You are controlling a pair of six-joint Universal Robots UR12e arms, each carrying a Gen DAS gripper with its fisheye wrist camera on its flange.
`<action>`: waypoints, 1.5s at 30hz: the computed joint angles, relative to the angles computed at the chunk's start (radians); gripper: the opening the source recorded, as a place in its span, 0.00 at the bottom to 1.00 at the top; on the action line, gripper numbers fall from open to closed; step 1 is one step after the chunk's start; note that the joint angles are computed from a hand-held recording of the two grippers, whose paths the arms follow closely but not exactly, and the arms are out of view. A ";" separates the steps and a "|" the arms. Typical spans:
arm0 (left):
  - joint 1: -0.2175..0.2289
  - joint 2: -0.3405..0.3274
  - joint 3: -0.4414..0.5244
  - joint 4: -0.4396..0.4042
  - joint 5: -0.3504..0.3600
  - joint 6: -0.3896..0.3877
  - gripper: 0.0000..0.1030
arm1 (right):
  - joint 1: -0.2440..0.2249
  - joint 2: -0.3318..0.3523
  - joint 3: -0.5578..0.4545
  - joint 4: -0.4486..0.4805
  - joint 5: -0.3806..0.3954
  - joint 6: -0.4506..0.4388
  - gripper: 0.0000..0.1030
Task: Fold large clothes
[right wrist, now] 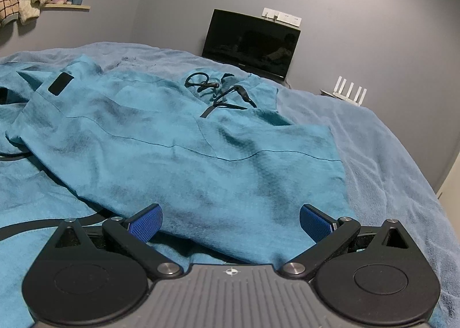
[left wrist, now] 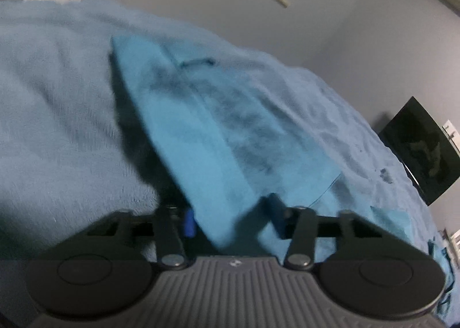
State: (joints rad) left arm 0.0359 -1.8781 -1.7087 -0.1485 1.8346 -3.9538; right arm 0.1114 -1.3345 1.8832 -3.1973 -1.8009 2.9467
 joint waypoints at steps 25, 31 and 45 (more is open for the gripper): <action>-0.120 -0.041 0.113 0.469 -0.262 0.406 0.00 | 0.003 0.001 0.005 -0.023 0.001 -0.010 0.99; -0.204 -0.053 0.135 0.284 -0.091 0.502 0.24 | -0.003 -0.003 0.010 -0.026 0.017 -0.006 0.99; -0.154 -0.016 0.078 -0.058 0.334 0.040 0.67 | -0.010 -0.005 0.003 0.009 0.035 0.002 0.99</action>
State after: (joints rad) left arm -0.1180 -1.8941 -1.6304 -0.2063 2.1688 -3.9138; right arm 0.1014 -1.3393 1.8866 -3.1881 -1.7663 2.9487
